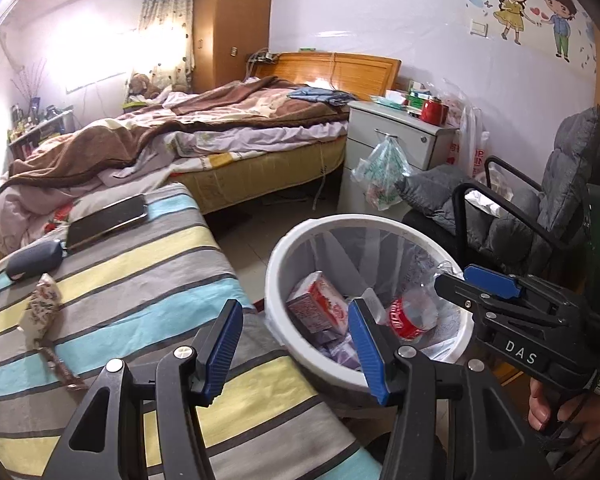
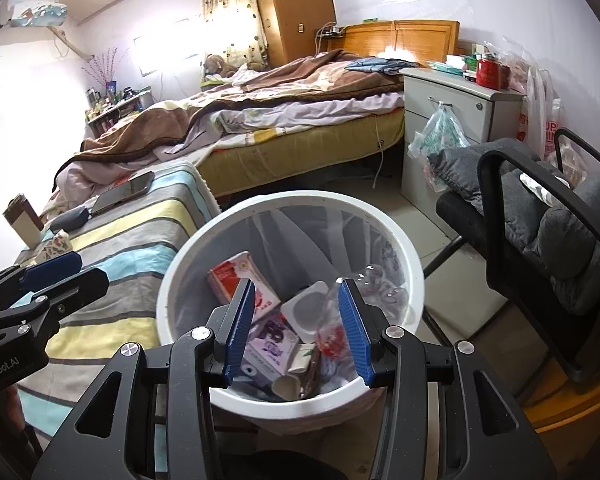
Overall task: Collect trash
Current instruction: 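Move both open tools back from the bin toward the bedspread, then grasp the second brown wrapper with the right tool while the left approaches the paper cup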
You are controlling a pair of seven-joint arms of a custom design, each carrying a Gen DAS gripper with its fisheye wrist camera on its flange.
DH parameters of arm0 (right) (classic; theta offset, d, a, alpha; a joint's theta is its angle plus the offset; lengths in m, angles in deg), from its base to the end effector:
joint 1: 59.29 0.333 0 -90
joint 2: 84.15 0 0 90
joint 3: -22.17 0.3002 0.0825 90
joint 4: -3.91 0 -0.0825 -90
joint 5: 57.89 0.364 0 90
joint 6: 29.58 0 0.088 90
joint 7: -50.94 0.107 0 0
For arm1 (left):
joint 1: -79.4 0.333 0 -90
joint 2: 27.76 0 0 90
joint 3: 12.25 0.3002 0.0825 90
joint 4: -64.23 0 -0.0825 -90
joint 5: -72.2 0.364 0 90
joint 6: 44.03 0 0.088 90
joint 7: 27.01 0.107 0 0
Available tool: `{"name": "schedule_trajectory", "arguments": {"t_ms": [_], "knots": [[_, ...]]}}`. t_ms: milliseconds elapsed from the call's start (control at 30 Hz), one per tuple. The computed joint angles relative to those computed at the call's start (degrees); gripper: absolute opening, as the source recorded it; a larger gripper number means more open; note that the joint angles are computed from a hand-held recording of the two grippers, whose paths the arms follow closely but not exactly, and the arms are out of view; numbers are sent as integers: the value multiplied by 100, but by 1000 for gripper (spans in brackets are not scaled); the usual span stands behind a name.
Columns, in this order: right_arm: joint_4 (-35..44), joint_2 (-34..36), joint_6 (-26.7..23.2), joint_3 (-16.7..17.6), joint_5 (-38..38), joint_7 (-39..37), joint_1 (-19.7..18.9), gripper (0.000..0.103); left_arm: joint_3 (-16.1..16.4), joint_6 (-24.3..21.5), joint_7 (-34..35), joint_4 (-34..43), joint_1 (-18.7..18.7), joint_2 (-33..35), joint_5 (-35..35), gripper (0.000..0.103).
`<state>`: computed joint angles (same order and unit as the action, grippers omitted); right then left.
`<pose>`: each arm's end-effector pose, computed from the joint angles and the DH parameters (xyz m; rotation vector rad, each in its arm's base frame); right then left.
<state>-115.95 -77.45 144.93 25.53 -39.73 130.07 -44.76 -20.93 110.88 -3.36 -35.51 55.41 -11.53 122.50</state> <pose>0.5735 0.1586 0.4615 -1.8239 1.4970 -0.5305 0.5437 -0.3682 0.4769 -1.6818 1.8032 -0.8947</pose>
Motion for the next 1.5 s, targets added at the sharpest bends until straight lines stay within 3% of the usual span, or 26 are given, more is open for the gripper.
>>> {"name": "schedule_trajectory", "arguments": {"t_ms": [300, 700, 1067, 1500], "knots": [[-26, -36, 97, 158, 165, -271, 93, 46, -26, -79, -728, -794, 169, -689, 544, 54], [136, 79, 32, 491, 657, -1039, 309, 46, -255, -59, -1502, -2062, 925, -1775, 899, 55], [539, 362, -262, 755, 1124, -1716, 516, 46, -416, -109, -1729, -3123, 1642, -2701, 766, 55], [1169, 879, -742, 759, 699, -1718, 921, 46, -402, 111, -1657, -3878, 2289, -3238, 431, 55]]}}
